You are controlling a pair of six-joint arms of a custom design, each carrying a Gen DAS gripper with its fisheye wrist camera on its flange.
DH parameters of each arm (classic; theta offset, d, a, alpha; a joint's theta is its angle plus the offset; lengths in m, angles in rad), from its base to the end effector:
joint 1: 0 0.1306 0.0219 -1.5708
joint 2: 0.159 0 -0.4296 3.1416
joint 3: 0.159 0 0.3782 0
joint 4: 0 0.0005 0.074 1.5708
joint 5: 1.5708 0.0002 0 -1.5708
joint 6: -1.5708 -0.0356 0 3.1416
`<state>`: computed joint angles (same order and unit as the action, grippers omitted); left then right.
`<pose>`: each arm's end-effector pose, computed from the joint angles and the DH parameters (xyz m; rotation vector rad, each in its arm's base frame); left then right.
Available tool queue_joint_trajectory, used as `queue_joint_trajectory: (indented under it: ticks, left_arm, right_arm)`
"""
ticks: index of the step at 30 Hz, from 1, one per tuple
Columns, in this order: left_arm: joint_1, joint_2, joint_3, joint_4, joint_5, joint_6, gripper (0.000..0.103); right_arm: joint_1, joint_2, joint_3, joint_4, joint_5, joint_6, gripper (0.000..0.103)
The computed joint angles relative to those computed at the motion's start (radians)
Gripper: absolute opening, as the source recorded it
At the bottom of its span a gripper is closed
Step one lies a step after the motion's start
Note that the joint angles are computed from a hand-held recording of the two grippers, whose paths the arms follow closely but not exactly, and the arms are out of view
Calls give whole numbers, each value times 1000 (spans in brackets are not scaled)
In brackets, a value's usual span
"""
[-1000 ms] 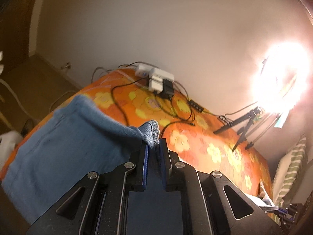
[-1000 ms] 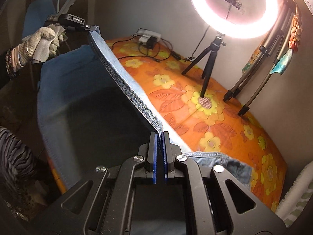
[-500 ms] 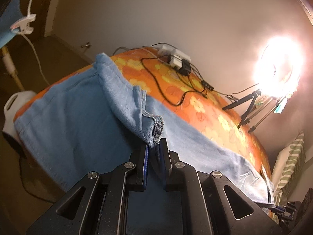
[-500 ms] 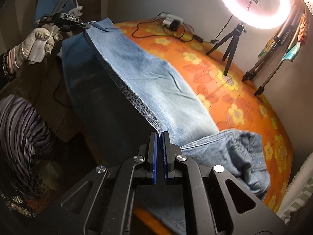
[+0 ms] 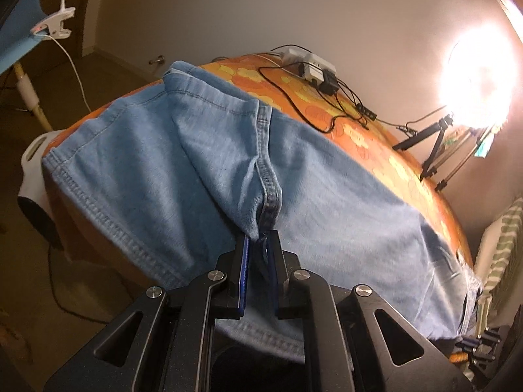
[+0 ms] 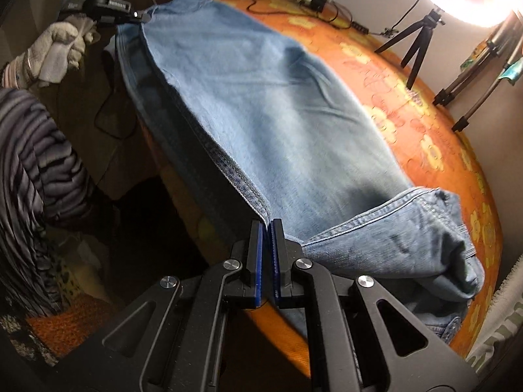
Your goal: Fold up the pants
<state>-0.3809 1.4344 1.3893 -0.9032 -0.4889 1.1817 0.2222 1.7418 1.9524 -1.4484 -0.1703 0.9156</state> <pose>0.4430 -0.1599 0.4573 -1.0971 2.1050 -0.1170 0.5513 0.1302 0.5129 -1.5261 2.3130 0.0642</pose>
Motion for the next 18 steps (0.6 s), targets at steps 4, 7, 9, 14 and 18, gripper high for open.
queue_joint_trajectory:
  ticks: [4,7,9,14,18]
  left_arm:
    - [-30,-22,12,-79,-73,2,23]
    - [-15,-25,35,-105,-80,-48,46]
    - [7,-4,77,-117,-67,-94,46]
    - [69,116,231,-180,-22,-246,46]
    - [109,203,322,-248,16,-303,47]
  right_arm:
    - [-2,-10,-23,22,-4,-16,6]
    - [-8,-21,-44,51,-25,-42,6]
    - [-9,-24,-51,59,-37,-72,6]
    - [-2,-21,-37,57,-35,-78,6]
    - [-6,-13,-28,43,-46,-101,6]
